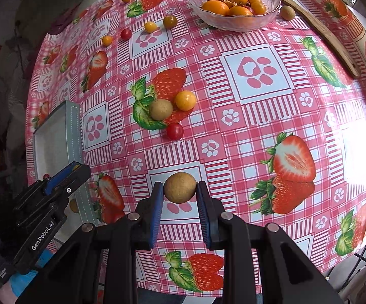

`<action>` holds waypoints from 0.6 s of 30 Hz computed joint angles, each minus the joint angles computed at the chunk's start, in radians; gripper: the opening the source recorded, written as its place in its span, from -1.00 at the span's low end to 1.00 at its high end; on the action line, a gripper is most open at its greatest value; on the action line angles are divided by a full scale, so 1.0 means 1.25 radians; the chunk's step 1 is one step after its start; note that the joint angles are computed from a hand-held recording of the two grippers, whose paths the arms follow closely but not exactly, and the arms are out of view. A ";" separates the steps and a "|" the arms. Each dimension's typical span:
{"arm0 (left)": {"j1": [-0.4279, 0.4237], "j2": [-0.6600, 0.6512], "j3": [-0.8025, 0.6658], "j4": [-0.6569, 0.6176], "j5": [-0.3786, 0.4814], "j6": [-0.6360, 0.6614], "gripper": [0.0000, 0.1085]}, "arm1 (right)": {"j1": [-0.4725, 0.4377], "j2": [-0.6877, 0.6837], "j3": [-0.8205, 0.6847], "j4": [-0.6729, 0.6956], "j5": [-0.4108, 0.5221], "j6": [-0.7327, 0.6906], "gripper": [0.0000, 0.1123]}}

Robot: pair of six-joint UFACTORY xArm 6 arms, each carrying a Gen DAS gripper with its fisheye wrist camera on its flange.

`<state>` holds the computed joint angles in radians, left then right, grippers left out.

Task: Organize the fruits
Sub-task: 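Carry the kiwi and yellow tomato over the white tray with both grippers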

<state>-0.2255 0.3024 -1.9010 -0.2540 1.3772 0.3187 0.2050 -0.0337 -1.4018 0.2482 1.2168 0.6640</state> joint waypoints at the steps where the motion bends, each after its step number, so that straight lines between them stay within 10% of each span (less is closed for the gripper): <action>1: 0.007 -0.010 0.012 0.001 -0.003 -0.001 -0.61 | 0.008 0.007 -0.010 0.000 0.002 0.001 -0.48; 18: 0.158 -0.140 0.201 0.044 -0.044 -0.014 -0.61 | 0.129 0.229 -0.306 0.019 0.078 -0.045 -0.48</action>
